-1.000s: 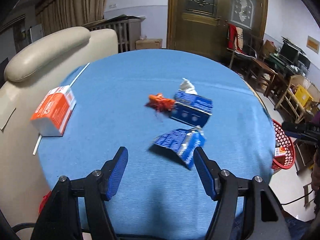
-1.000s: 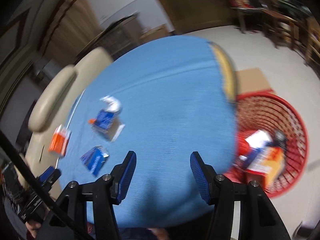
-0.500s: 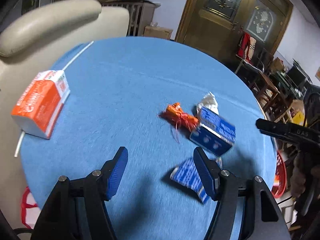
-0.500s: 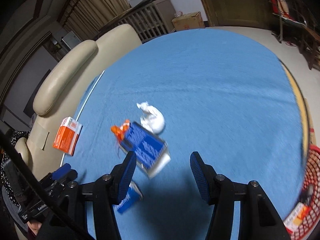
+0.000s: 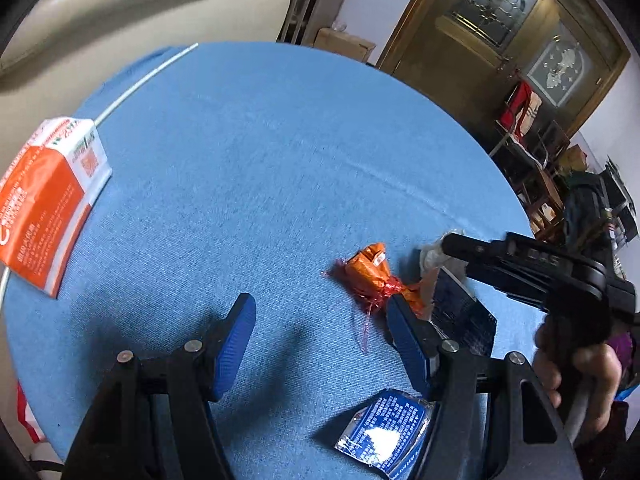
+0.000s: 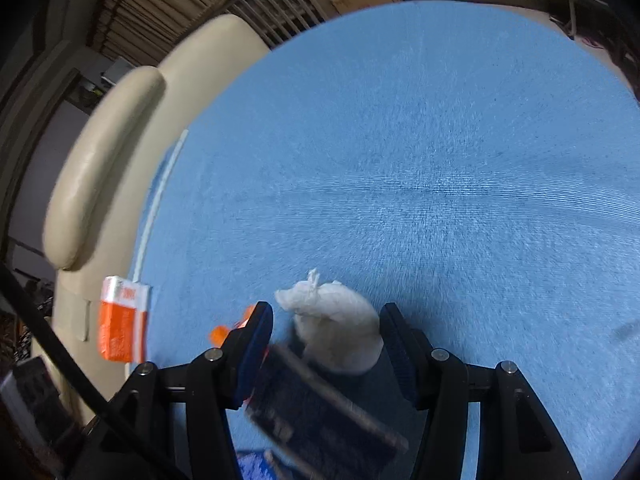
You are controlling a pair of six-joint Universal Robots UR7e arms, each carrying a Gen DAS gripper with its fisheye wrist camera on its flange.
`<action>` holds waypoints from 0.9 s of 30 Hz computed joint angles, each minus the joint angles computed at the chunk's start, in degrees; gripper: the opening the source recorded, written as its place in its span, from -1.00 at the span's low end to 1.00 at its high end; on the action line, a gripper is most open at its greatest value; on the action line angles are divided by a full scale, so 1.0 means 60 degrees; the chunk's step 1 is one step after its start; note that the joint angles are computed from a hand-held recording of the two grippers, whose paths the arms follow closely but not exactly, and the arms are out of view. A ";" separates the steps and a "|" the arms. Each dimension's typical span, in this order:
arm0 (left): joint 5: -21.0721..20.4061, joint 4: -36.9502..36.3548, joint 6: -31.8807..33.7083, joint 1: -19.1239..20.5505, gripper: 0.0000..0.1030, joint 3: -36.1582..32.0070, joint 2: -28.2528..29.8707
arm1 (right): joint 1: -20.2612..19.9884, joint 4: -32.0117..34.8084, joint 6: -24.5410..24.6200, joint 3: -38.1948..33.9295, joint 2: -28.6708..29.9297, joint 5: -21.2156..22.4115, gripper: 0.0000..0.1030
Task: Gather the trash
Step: 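Return both tools to the table toward the orange net bag and white bag, then grasp the orange net bag with the left tool while the right grasps the white crumpled bag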
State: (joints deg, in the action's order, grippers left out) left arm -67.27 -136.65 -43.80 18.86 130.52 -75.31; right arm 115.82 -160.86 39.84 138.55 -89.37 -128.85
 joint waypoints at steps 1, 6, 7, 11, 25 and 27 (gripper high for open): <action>-0.0078 -0.0024 0.0018 0.0051 0.33 -0.0038 0.0061 | -0.0111 -0.0014 -0.0039 -0.0032 0.0102 -0.0003 -0.02; -0.0629 -0.0457 0.0097 0.0421 0.33 -0.0307 0.0580 | -0.0226 -0.0120 -0.0198 0.0028 0.0229 -0.0384 -0.37; -0.0688 -0.0520 0.0091 0.0479 0.33 -0.0389 0.0766 | -0.0201 -0.0113 -0.0171 0.0064 0.0193 -0.0519 -0.38; -0.1064 -0.0871 -0.0010 0.0680 0.15 -0.0718 0.1437 | -0.0294 -0.0300 -0.0143 0.0514 -0.0422 -0.0623 -0.39; -0.1197 -0.1481 -0.0184 0.0789 -0.69 -0.1006 0.2359 | 0.1812 0.1511 0.1865 0.1574 -0.2891 -0.2306 -0.39; -0.1008 -0.1408 -0.0219 0.0697 -0.70 -0.0879 0.2139 | 0.2217 0.1837 0.2410 0.1528 -0.2867 -0.2502 -0.40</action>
State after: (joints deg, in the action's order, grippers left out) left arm -73.32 -145.10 -45.12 23.04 125.24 -62.47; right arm 129.12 -149.84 54.30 147.72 -106.57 -143.86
